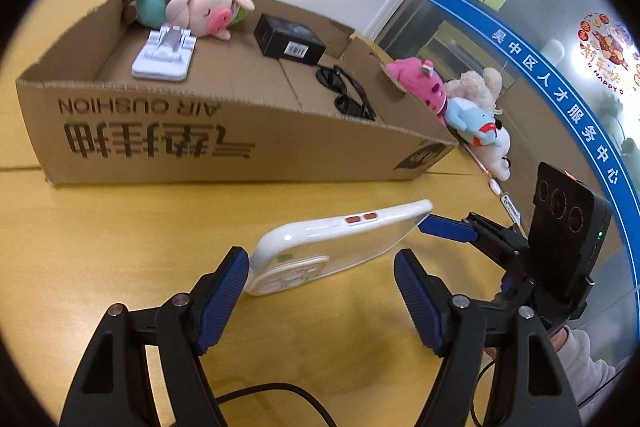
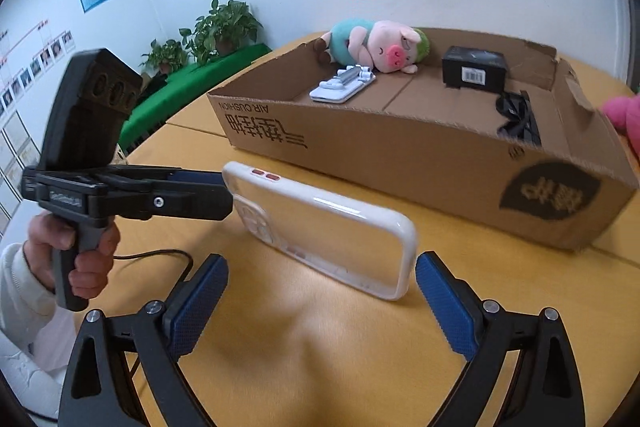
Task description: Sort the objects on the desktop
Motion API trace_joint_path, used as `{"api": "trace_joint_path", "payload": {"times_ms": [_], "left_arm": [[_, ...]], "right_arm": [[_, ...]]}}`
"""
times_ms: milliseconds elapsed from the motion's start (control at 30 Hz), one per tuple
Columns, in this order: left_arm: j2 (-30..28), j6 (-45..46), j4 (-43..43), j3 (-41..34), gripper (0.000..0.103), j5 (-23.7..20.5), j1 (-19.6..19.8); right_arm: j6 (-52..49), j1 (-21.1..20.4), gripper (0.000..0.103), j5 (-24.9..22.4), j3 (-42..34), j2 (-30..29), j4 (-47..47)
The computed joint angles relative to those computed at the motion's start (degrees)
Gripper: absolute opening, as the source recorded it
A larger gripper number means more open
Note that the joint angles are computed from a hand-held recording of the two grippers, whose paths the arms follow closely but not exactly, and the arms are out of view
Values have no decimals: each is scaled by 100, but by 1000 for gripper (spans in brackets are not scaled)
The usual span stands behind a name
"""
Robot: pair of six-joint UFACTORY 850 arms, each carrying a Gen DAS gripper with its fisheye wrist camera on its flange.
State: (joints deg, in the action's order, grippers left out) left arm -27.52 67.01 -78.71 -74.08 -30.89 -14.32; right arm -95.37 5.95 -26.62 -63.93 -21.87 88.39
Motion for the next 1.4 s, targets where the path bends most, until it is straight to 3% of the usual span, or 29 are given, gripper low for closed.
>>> {"api": "trace_joint_path", "payload": {"times_ms": [167,333,433,533,567,600,733,767,800,867,1067,1400], "left_arm": [[128,286,-376,245,74,-199,65],[281,129,-280,439,74,-68,90],[260,-459,229,413,74,137,82],[117,-1653,1370,236,74,355,-1],[37,-2126,1831,143,72,328,-34],[-3,-2359,2082,84,60,257,-50],[-12,-3036,2878,2,37,318,-169],[-39,-3213,3033,-37,24,267,-179],[-39,-3327,3137,-38,13,295,-192],[-38,-3307,3081,-19,13,321,-193],[19,-3381,3099,32,10,535,-195],[327,-1958,1728,-332,7,961,-63]], "right_arm": [[-152,-74,95,-305,177,100,144],[-234,-100,95,-483,329,260,128],[-53,-145,95,-328,412,330,2],[623,-101,93,194,301,227,-466],[829,-89,86,303,247,174,-627],[1112,-78,81,390,172,99,-859],[2510,-25,49,586,-82,-149,-2163],[2690,-11,39,617,-99,-174,-2360],[2728,1,35,655,-104,-194,-2437],[2786,44,18,767,-99,-185,-2612],[2982,123,8,1058,-44,-125,-2794],[679,139,7,1296,85,510,-414]]}}
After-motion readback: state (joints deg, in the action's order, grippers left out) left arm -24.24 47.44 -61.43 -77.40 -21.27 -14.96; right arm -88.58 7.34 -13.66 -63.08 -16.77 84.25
